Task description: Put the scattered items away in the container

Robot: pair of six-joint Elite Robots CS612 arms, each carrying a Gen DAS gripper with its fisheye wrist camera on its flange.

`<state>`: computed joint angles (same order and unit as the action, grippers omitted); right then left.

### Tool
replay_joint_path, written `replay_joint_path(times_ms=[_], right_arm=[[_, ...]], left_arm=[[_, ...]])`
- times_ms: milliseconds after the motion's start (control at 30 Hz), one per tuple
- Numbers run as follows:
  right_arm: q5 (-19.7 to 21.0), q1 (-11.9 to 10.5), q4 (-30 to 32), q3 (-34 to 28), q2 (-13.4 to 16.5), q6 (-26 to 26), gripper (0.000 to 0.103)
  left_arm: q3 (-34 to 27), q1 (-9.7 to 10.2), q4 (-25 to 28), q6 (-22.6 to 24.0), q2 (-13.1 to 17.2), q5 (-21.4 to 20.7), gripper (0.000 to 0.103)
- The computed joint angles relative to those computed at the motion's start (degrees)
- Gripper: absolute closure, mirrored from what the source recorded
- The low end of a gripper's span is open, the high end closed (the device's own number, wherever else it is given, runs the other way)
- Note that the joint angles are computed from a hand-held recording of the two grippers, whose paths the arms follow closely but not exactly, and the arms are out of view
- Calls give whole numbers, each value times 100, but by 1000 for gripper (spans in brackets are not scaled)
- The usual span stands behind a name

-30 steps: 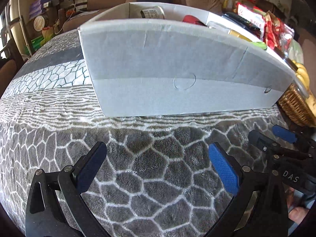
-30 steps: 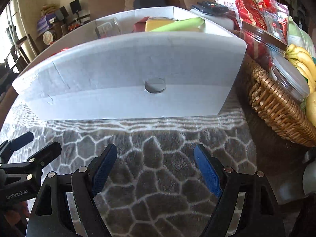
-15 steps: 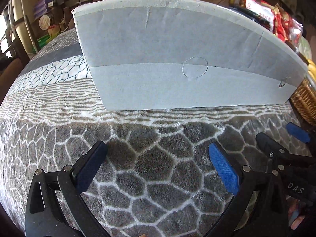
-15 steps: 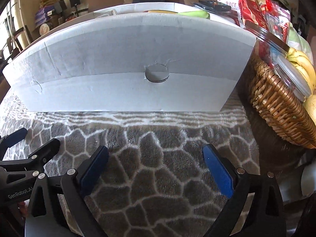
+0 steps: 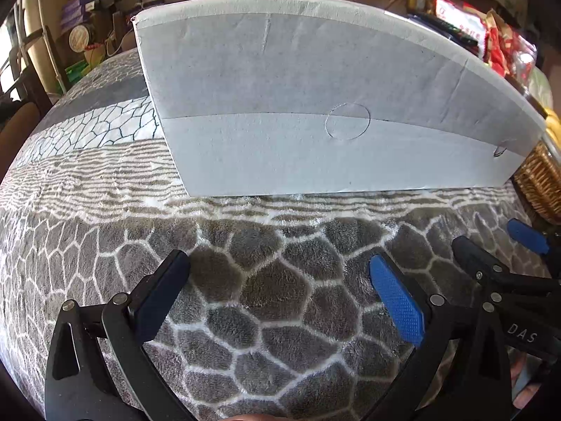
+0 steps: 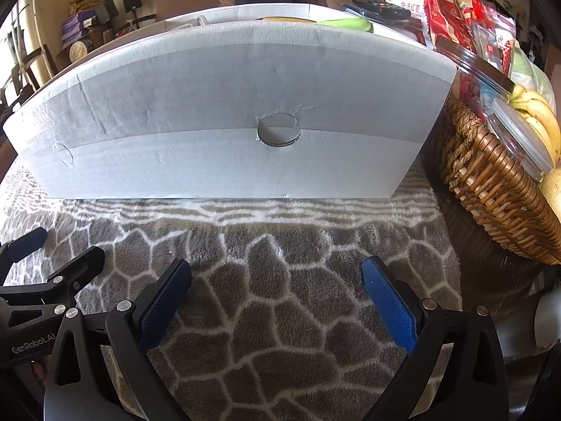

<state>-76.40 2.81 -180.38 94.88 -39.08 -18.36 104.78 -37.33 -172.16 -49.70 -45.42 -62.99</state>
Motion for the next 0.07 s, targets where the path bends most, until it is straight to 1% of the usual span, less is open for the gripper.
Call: replay_joint_path(times_ms=[67], right_arm=[[-8,3,6,-8,5,8,2]], left_arm=[[6,0,20,-10,-5,8,0]])
